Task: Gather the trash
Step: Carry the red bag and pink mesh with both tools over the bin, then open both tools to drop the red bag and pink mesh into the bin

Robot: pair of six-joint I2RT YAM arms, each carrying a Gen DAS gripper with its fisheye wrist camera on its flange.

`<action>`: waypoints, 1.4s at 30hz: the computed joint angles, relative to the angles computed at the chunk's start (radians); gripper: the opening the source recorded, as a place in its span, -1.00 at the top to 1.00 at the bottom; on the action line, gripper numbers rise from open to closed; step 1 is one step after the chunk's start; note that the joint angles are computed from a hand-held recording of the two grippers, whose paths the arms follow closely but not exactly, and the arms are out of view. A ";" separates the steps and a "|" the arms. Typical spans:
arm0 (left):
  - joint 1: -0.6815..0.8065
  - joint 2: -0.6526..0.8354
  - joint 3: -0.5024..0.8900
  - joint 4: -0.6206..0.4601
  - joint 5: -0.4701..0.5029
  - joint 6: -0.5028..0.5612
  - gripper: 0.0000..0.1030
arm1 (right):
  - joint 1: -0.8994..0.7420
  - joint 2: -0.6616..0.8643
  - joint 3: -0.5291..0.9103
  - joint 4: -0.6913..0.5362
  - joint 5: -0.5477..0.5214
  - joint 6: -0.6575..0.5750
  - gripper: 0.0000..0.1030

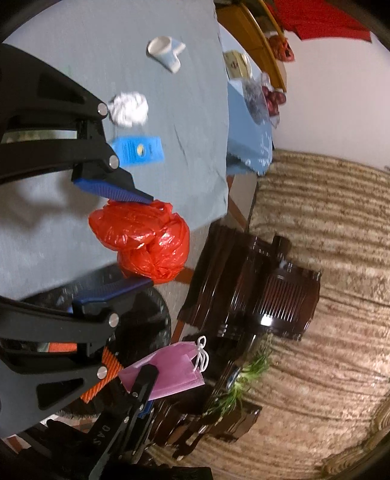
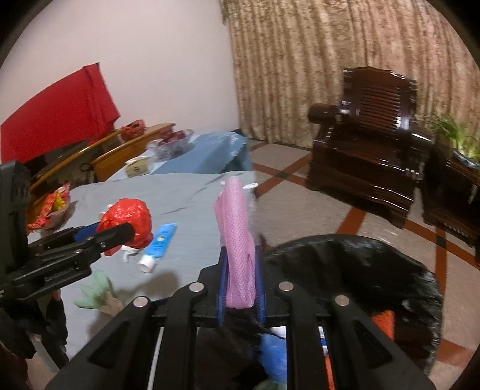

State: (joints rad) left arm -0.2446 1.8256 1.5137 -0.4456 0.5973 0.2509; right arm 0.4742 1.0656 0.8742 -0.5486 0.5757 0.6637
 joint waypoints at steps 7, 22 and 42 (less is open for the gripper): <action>-0.105 -0.023 -0.041 0.023 -0.008 -0.021 0.06 | -0.067 -0.176 -0.080 -0.132 0.016 0.032 0.69; -0.306 -0.009 -0.087 0.100 -0.060 -0.063 -0.09 | -0.248 -0.403 -0.186 -0.270 -0.034 0.007 0.69; -0.222 -0.012 -0.114 0.105 -0.091 -0.081 -0.81 | -0.215 -0.461 -0.242 -0.302 -0.005 0.062 -0.88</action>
State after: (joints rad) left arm -0.4669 1.8135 1.3996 -0.3402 0.5060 0.1697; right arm 0.2593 0.6043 0.6320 -0.8508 0.5705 0.7257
